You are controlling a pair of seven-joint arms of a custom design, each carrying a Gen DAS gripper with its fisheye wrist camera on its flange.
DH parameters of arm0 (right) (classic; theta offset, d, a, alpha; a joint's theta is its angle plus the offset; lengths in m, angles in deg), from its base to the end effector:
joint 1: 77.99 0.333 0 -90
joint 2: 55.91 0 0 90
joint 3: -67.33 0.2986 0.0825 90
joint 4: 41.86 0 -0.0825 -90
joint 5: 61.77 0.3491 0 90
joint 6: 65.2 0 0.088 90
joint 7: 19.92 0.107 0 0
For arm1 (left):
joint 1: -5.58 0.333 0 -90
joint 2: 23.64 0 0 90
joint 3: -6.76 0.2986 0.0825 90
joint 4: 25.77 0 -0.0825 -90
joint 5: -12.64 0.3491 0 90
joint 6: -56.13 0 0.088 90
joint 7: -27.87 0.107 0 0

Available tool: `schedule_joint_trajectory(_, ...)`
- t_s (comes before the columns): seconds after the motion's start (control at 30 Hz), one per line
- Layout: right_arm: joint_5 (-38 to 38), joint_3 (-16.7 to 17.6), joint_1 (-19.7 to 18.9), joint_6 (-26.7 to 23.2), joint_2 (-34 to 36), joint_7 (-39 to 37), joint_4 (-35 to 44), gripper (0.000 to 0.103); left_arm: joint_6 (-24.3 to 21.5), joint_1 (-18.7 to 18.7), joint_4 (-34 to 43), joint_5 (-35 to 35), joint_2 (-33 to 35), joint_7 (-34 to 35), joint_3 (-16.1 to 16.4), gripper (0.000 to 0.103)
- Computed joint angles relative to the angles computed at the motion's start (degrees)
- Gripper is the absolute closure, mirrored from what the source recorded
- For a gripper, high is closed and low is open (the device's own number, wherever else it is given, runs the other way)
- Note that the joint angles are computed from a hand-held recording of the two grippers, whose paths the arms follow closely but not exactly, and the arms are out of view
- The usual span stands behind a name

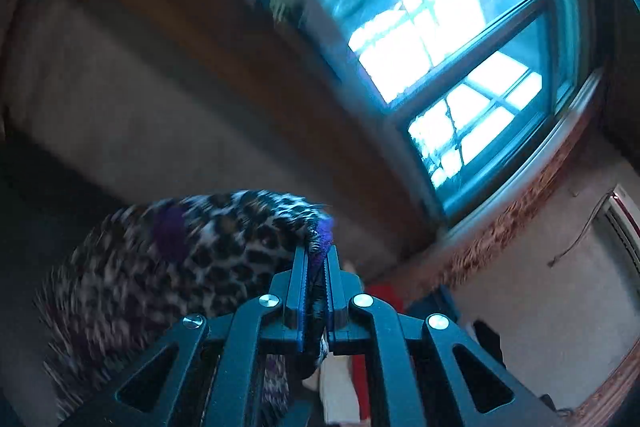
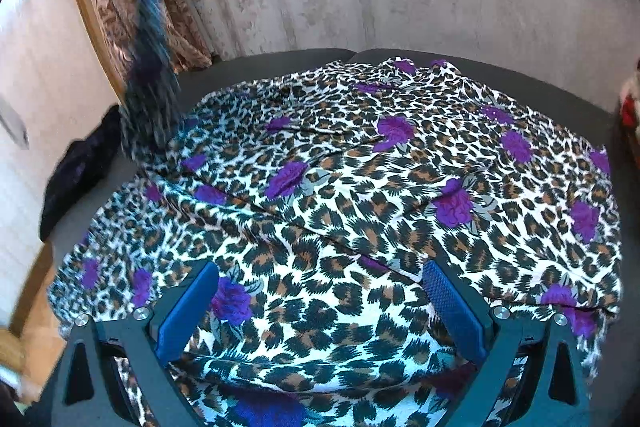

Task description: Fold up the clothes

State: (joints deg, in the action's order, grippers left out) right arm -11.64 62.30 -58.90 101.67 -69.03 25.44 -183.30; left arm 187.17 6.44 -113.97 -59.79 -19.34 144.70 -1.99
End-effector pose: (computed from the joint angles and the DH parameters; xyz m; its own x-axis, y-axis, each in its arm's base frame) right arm 0.4576 0.0648 0.4433 0.2963 -0.9333 -0.2028 -0.7379 -0.0889 -0.6690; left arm 0.5849 -0.0989 0.6796 -0.3790 -0.4958 0.7814 -0.7505 -0.3293 -0.5730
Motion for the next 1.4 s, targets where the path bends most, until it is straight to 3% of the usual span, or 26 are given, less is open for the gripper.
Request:
schedule_joint_trajectory(0.13,5.7,-1.5,0.7,-2.1,-0.1,-4.1,0.9,0.0,0.6,-1.0,-10.8,-3.9,-4.5,2.0,0.0,0.098)
schedule_joint_trajectory(0.27,8.2,-1.0,-0.3,-3.4,0.2,-6.0,1.5,0.0,5.4,0.0,-28.1,-11.4,-16.0,7.1,5.5,0.098)
schedule_joint_trajectory(0.4,7.7,0.3,-1.6,-3.2,0.2,-5.7,1.3,0.0,11.2,1.8,-41.5,-6.5,-25.1,7.1,9.5,0.098)
schedule_joint_trajectory(0.53,3.1,1.7,-2.6,-2.2,0.4,-2.4,0.9,0.0,19.9,4.3,-53.5,1.0,-31.4,1.0,10.9,0.098)
schedule_joint_trajectory(0.7,-10.6,4.4,-4.7,-0.5,1.0,8.3,0.2,0.0,27.3,2.6,-59.7,-2.5,-33.9,2.9,15.1,0.098)
schedule_joint_trajectory(0.8,-23.9,7.4,-8.0,-1.2,1.3,19.5,0.7,0.001,27.5,1.1,-59.0,-4.5,-33.8,5.9,17.4,0.098)
schedule_joint_trajectory(0.83,-28.0,8.3,-9.0,-1.8,1.4,23.1,1.1,0.011,26.5,0.4,-58.5,-6.4,-33.8,8.5,18.6,0.098)
schedule_joint_trajectory(0.9,-26.7,6.5,-6.4,-2.7,1.6,22.4,3.1,0.033,25.7,0.2,-57.3,-9.0,-33.5,12.0,18.9,0.098)
schedule_joint_trajectory(0.93,-25.3,5.6,-4.9,-2.9,1.8,21.9,4.3,0.036,24.5,0.3,-56.3,-10.8,-33.5,13.8,19.5,0.098)
schedule_joint_trajectory(1.17,-23.8,6.4,0.1,-5.5,8.9,16.2,15.6,0.037,19.1,3.8,-45.9,-21.8,-30.5,21.1,19.8,0.098)
schedule_joint_trajectory(1.27,-32.9,8.8,-0.1,-5.7,15.3,19.9,22.3,0.038,19.5,5.8,-39.7,-20.5,-27.3,20.7,17.9,0.098)
schedule_joint_trajectory(1.4,-37.1,10.0,-0.5,-7.5,23.7,24.7,33.2,0.041,18.6,6.8,-34.6,-17.4,-23.7,19.0,17.0,0.098)
